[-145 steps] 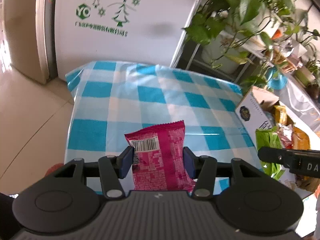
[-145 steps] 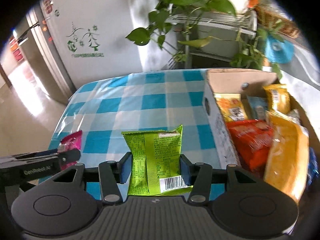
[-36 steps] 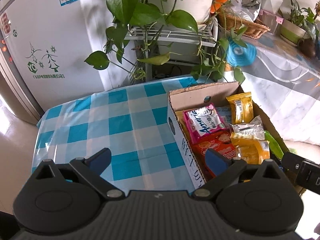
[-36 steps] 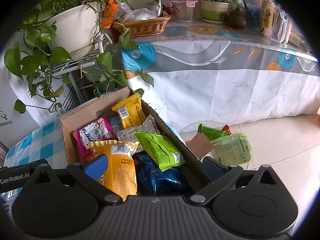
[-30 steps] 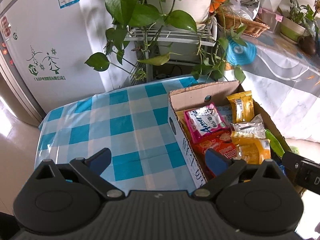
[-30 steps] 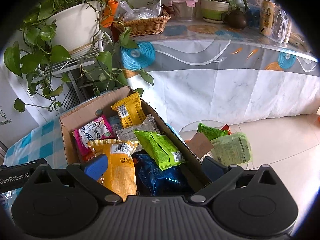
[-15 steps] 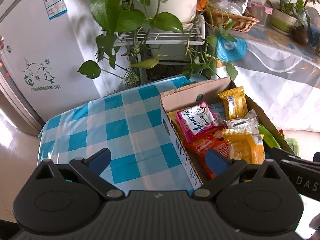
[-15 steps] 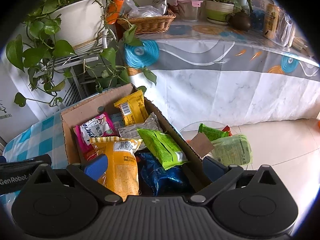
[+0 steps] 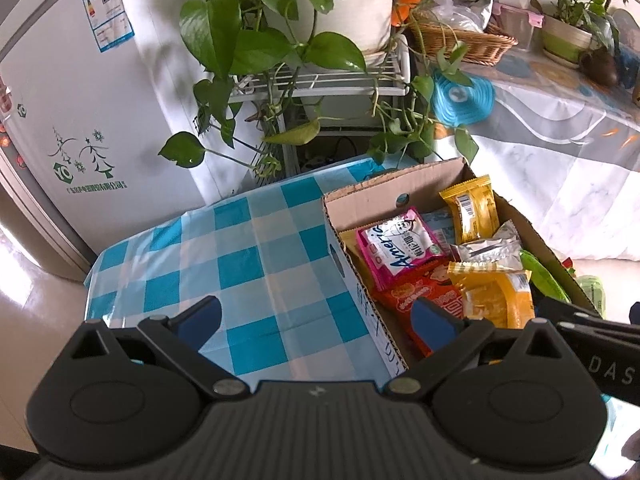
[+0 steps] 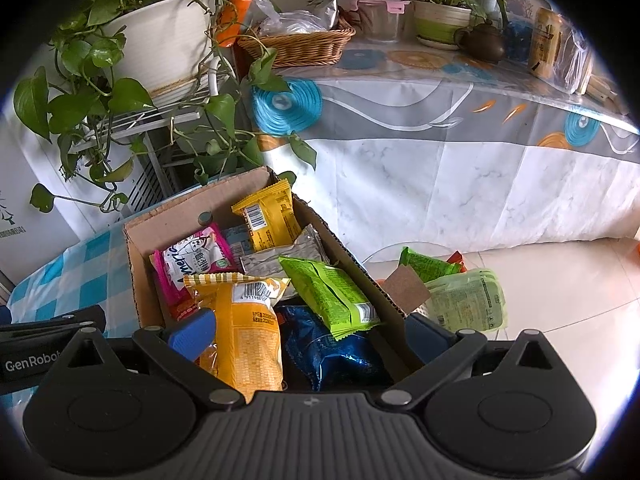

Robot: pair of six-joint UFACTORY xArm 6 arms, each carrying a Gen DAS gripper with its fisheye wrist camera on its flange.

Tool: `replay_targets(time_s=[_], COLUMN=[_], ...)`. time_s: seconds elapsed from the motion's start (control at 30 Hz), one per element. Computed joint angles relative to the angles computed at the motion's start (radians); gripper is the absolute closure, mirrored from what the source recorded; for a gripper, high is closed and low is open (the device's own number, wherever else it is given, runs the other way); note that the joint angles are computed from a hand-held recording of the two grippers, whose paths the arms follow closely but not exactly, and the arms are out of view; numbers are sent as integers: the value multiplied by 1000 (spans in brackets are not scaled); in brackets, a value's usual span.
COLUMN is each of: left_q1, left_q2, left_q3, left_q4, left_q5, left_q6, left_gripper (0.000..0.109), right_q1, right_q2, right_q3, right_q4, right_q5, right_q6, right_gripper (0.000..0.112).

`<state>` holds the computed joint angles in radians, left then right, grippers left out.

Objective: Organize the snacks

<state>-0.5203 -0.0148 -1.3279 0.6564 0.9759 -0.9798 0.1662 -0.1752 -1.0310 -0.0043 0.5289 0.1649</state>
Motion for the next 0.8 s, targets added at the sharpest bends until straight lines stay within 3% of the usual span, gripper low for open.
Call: replay_targets(time_s=[0.8], left_q1=[11], left_q2=[-21], left_q3=[28], left_q4=[1], left_q5=[-13], left_q6=[11], left_gripper=[9], right_q1=[8], right_q2=[5], right_q3=[-4], right_q4=[16], right_q5=[3], right_q6=[-29], right_gripper=[9])
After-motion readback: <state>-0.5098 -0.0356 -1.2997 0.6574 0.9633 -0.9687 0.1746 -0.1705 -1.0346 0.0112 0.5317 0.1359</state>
